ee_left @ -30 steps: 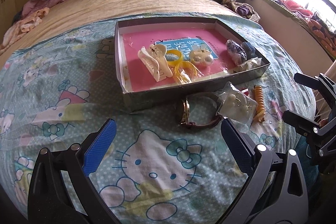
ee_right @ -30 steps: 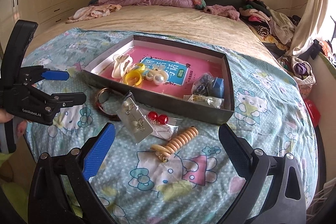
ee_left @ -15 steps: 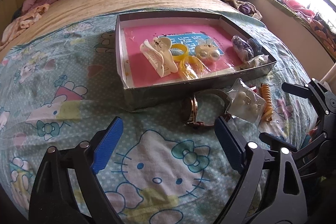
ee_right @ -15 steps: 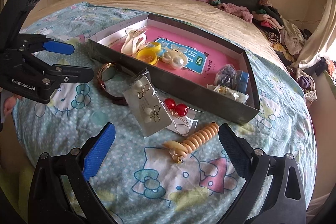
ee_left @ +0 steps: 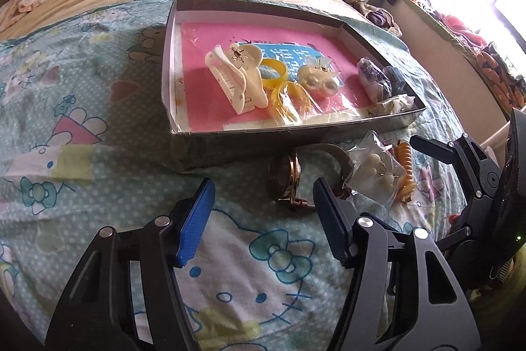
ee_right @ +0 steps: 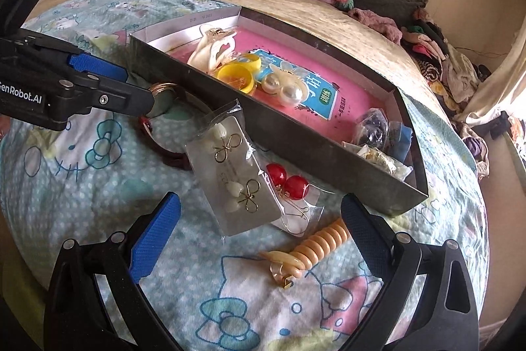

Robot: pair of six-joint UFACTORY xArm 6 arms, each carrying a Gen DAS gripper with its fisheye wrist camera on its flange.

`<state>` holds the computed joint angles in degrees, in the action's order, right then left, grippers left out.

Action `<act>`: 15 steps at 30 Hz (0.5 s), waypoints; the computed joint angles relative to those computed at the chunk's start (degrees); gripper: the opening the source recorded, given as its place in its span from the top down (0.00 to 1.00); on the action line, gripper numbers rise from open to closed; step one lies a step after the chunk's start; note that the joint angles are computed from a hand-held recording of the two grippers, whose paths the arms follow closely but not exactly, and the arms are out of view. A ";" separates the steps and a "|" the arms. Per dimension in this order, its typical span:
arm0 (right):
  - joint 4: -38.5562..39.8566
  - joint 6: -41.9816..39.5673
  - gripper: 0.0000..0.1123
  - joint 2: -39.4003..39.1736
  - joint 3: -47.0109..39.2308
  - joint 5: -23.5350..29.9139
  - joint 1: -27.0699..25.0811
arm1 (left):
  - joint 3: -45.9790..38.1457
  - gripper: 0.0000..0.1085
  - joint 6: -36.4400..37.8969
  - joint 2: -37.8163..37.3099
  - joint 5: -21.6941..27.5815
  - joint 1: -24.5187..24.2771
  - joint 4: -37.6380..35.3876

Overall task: Organize jewelry
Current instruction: 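Grasp brown watch with left tool while right tool grasps pearl earring card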

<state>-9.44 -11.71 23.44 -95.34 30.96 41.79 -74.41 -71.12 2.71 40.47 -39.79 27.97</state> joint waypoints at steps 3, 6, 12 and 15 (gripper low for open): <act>-1.54 -0.13 0.14 0.61 -0.36 -0.42 0.18 | -0.23 0.56 0.61 0.57 -0.60 0.19 -0.73; -1.99 -1.34 0.21 1.18 -0.66 -0.77 0.38 | -0.54 0.57 1.10 1.22 -1.29 0.34 -1.51; -4.60 -1.67 0.40 0.87 0.79 -3.54 0.57 | -1.68 0.57 1.55 2.63 -1.66 0.79 -2.08; -4.44 -2.23 0.50 0.25 1.71 -4.46 0.53 | -2.47 0.57 1.46 3.39 -1.46 0.80 -1.90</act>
